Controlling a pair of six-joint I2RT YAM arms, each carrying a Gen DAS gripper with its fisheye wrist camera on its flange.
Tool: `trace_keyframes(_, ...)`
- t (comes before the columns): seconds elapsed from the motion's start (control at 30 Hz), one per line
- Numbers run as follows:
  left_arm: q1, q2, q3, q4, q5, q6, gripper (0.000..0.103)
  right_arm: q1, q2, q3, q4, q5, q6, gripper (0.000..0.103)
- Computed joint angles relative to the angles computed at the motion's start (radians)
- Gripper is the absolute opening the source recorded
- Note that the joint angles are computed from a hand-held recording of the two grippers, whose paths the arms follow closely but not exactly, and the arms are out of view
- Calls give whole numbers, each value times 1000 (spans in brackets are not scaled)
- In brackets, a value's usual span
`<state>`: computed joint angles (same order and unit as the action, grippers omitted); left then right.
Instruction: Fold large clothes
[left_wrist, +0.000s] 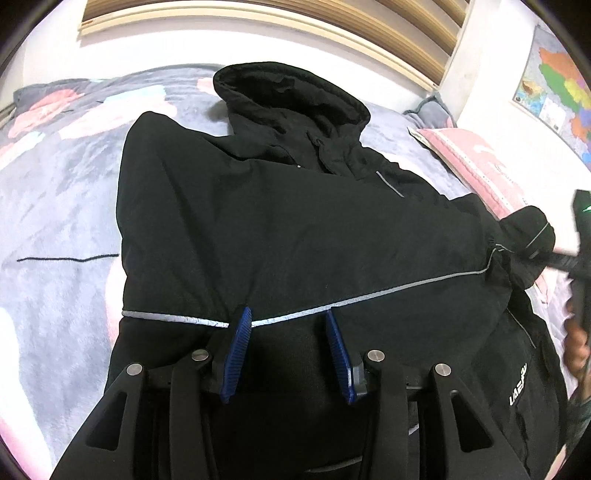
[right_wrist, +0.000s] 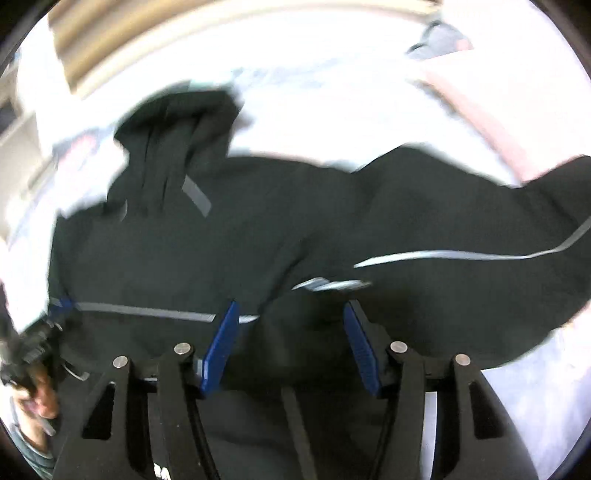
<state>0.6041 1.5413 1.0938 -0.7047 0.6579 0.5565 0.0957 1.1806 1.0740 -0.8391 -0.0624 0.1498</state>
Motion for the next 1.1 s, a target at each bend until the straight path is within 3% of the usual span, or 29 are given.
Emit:
trace_keyframes(0.13,6,5,1,0,17,-5,43,-368,-40,104,-63,-85,-212,65)
trace_keyframes(0.23,11,8,-1,4,26,-5,43,-645,47,222,-82,-149,-371,72)
trace_keyframes(0.33,7,-9,-25,32,15,-5,43,-820,133,305,-35,-179,-447,82)
trace_keyframes(0.53,-30,-62,-91,121,-44,-12,46,-1091,435,579,-19,-340,-417,83)
trace_keyframes(0.73,-31,-52,-89,125,-38,-14,47,-1142,702,838,-121,-454,-365,83)
trace_keyframes(0.83,-34,-52,-90,129,-41,-16,47,-1099,714,813,-77,-442,-330,83)
trace_keyframes(0.9,-32,-49,-87,126,-40,-14,47,-1069,736,822,-103,-425,-322,73)
trace_keyframes(0.93,-32,-49,-87,126,-40,-13,47,-1052,747,829,-129,-418,-336,46)
trace_keyframes(0.97,-32,-49,-87,126,-40,-13,47,-1046,727,804,-133,-422,-353,37)
trace_keyframes(1.1,-32,-49,-87,124,-39,-11,47,-1056,600,657,-52,-559,-419,33)
